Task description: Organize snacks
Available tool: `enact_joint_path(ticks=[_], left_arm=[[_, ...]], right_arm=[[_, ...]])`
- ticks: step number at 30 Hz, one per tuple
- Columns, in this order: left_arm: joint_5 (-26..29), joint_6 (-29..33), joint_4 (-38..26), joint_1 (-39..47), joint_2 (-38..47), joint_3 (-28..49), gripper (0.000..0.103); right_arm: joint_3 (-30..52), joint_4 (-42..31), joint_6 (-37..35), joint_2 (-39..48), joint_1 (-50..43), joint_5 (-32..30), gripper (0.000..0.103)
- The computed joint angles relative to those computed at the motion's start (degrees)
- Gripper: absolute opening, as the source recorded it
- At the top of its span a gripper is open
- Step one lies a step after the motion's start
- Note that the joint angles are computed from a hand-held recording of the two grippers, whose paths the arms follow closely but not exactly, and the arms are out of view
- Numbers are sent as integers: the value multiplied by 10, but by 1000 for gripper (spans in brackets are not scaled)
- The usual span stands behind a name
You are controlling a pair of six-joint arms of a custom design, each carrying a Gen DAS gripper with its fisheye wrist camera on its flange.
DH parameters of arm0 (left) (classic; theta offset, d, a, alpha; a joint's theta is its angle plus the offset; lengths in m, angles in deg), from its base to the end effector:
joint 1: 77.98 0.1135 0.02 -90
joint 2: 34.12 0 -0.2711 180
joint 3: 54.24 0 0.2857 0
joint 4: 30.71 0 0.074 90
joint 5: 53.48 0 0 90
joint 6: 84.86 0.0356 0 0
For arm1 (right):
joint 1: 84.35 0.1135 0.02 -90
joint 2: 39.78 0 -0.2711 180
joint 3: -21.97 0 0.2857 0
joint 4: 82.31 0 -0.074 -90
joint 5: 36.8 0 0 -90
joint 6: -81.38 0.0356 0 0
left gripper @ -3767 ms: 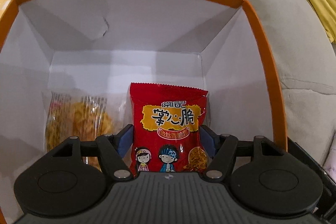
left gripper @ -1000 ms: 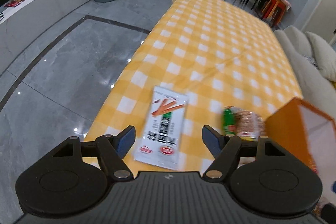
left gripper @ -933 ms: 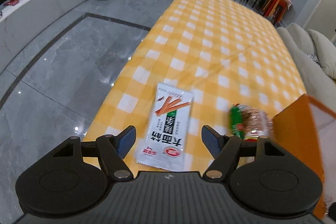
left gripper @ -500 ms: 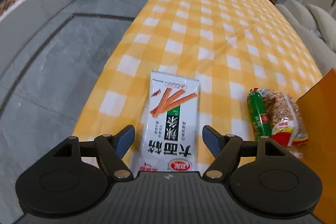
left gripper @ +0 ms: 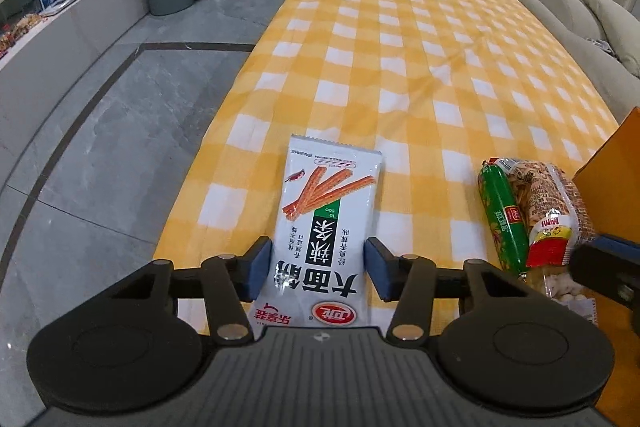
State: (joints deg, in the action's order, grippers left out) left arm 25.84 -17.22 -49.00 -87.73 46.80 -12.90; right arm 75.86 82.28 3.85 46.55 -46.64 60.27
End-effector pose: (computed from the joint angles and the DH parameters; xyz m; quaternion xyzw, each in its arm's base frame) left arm 0.2528 -0.0367 0.1069 -0.1307 0.9482 0.0097 0.2895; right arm 0.2536 0.1905 0.1497 -0.1818 0.9137 0.1001 0.3494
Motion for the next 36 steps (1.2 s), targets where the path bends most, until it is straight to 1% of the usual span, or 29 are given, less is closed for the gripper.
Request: enact_joint_path(ticks=[3,4,7,9,13,15,17,18,20,21,22,24,27,29,32,34,36], left_arm=[[16,5,-5,12,-3,2,58],[20,7,-5,15,0,4,58],[20,17,-16,15,4,12,58],[31,16,-15,22,0,9,58],[60,9,-18,44,-4,10,58],[73,4,-23,52,-6,11,58],[80,1,-24,57,-8,10,58],[83,1,-24,59,-9,10,58],[87,0,-24,62,-8,10,58],[87,-1,-24,62,-7,11,58],[86,-4,-24,62,-8,11,57],[78,-18,-25,61,-7,12,57],[84,-23,-23,66,-9,10,57],[86,-24,-23,67,-10,9,57],[86,-25,-25,66,-11,9,57],[84,-22,-27,65,-10,11,57],[77,-18,-29,60,-10,11,57]], right_arm=[[25,17,-2,49,0,10,12],[34,22,2,66,-2,13,8],[58,39,-5,109,-13,-3,4],[82,32,-2,136,-15,-3,4],[141,-3,8,193,-10,31,4],[166,-24,14,210,0,68,4],[190,-40,18,228,10,95,7],[205,-55,15,239,17,109,12],[241,-93,8,265,32,146,16],[258,-109,5,276,36,154,21],[274,-127,5,287,39,160,24],[301,-162,12,305,36,151,22],[309,-169,44,307,24,126,20],[297,-160,51,297,13,93,20],[266,-151,60,269,-4,13,20],[242,-147,61,249,-9,-29,20],[227,-143,54,238,-4,-34,21]])
